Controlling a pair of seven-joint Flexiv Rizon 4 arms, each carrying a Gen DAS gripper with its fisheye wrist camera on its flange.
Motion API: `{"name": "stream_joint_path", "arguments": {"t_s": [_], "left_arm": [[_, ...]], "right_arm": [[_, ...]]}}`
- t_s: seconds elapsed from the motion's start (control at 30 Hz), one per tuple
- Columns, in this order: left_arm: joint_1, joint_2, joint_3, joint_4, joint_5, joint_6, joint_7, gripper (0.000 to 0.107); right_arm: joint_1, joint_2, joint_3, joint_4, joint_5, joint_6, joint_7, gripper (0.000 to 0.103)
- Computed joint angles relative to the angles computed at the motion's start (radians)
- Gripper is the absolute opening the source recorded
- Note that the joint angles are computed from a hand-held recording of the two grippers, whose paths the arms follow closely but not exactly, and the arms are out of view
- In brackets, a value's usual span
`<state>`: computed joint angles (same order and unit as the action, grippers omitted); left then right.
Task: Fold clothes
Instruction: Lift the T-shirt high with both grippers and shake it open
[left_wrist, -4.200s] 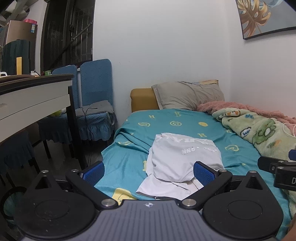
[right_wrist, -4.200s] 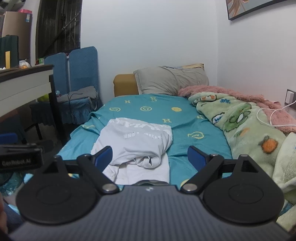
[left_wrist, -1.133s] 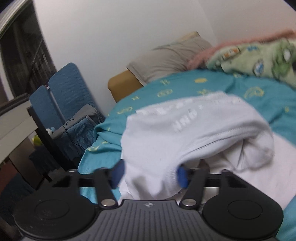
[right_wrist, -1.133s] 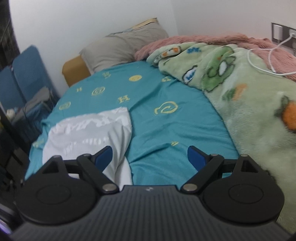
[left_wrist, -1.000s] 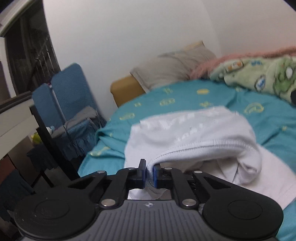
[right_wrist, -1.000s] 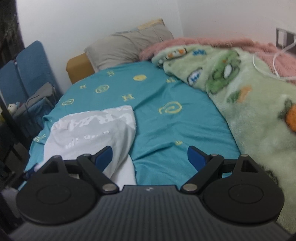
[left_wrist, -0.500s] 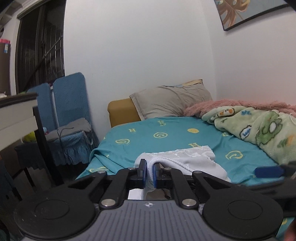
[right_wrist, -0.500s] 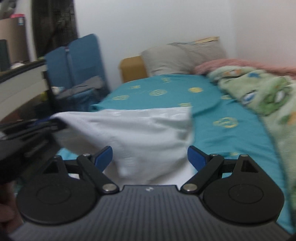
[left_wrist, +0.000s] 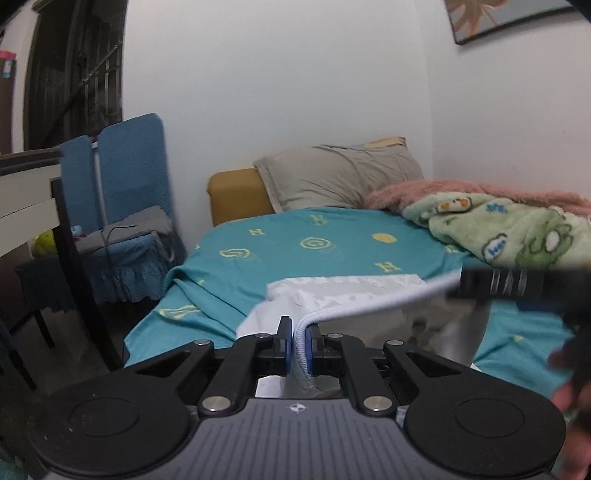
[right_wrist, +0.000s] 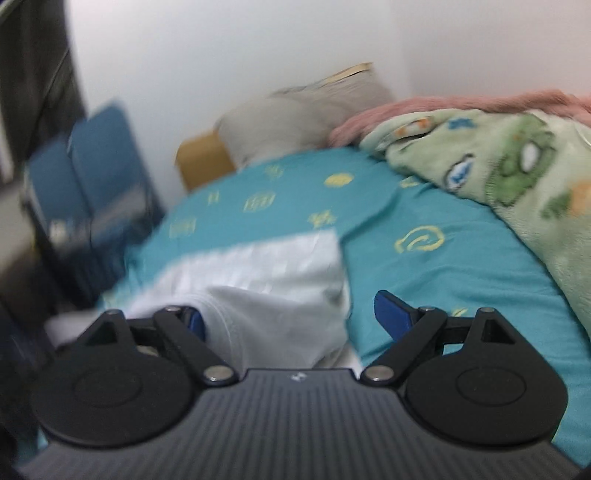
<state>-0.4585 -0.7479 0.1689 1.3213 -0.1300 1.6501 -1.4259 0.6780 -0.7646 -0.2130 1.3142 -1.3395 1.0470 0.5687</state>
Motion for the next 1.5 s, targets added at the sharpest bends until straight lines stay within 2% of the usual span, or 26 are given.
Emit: {"name": "stream_joint_path", "arguments": {"t_s": [0.03,0.13,0.17,0.3,0.37,0.4,0.47,0.5,0.6,0.67,0.77,0.8,0.87,0.93,1.0,1.03,1.1,1.17,1.2,1.27,1.33,1.4,1.5], "left_arm": [[-0.007,-0.007,0.006,-0.001,0.009,0.022,0.002,0.007],[-0.008,-0.002,-0.008,0.026,0.007,0.127,0.012,0.006],[-0.008,-0.001,-0.014,0.034,0.002,0.162,0.021,0.006],[-0.024,0.02,-0.011,0.07,-0.063,0.251,0.036,0.006],[-0.025,0.028,-0.013,0.083,-0.104,0.26,0.045,0.006],[-0.026,0.032,-0.014,0.09,-0.125,0.264,0.049,0.006],[-0.021,0.039,-0.027,0.104,-0.161,0.267,0.058,0.006],[-0.002,0.044,-0.057,0.111,-0.162,0.273,0.062,0.006],[0.088,0.062,-0.187,0.137,-0.089,0.342,0.085,0.007],[0.151,0.062,-0.272,0.143,-0.011,0.41,0.091,0.007],[0.261,0.072,-0.408,0.153,0.141,0.502,0.034,0.006],[0.308,0.08,-0.457,0.157,0.204,0.51,-0.015,0.006],[0.34,0.1,-0.48,0.173,0.246,0.53,-0.062,0.006],[0.336,0.117,-0.459,0.193,0.229,0.528,-0.093,0.006],[0.328,0.133,-0.439,0.211,0.2,0.478,-0.109,0.006],[0.325,0.14,-0.433,0.219,0.188,0.448,-0.112,0.006],[0.294,0.14,-0.394,0.216,0.148,0.4,-0.087,0.006],[0.218,0.13,-0.301,0.207,0.076,0.39,-0.024,0.006],[0.183,0.122,-0.261,0.204,0.038,0.39,0.009,0.007],[0.154,0.112,-0.235,0.199,-0.023,0.35,0.049,0.01],[0.155,0.106,-0.245,0.199,-0.063,0.295,0.062,0.014],[0.159,0.098,-0.252,0.195,-0.094,0.236,0.065,0.02],[0.156,0.086,-0.243,0.184,-0.121,0.155,0.067,0.021]], "right_arm": [[-0.007,0.006,0.011,0.004,0.026,-0.013,-0.03,0.089],[-0.029,-0.005,0.083,-0.016,0.215,-0.099,-0.232,0.089],[-0.034,-0.006,0.096,-0.012,0.265,-0.103,-0.259,0.089],[-0.041,0.01,0.09,0.056,0.348,-0.005,-0.224,0.088],[-0.028,0.03,0.065,0.096,0.353,0.055,-0.158,0.079],[-0.017,0.044,0.044,0.119,0.334,0.09,-0.122,0.074],[0.045,0.084,-0.029,0.153,0.223,0.045,-0.051,0.069],[0.069,0.103,-0.051,0.165,0.158,0.007,-0.019,0.068],[0.166,0.162,-0.145,0.201,-0.115,-0.194,0.102,0.068],[0.191,0.193,-0.158,0.222,-0.213,-0.292,0.164,0.068],[0.228,0.214,-0.159,0.237,-0.317,-0.444,0.169,0.068],[0.225,0.222,-0.147,0.241,-0.325,-0.458,0.168,0.068],[0.177,0.245,-0.102,0.25,-0.296,-0.39,0.16,0.068],[0.098,0.241,-0.027,0.241,-0.154,-0.254,0.061,0.068],[0.005,0.206,0.066,0.22,0.022,-0.111,-0.071,0.067],[-0.028,0.192,0.097,0.222,0.055,-0.06,-0.059,0.063],[-0.046,0.168,0.117,0.202,0.072,-0.024,-0.067,0.023],[-0.014,0.159,0.09,0.17,0.006,-0.058,-0.073,0.013],[0.003,0.166,0.069,0.167,-0.058,-0.08,-0.057,0.012],[0.011,0.179,0.062,0.168,-0.146,-0.122,-0.034,0.012],[-0.005,0.192,0.071,0.177,-0.21,-0.124,0.014,0.01],[-0.052,0.197,0.092,0.177,-0.242,-0.072,0.065,0.009],[-0.104,0.195,0.117,0.169,-0.28,-0.003,0.138,0.008]]}}
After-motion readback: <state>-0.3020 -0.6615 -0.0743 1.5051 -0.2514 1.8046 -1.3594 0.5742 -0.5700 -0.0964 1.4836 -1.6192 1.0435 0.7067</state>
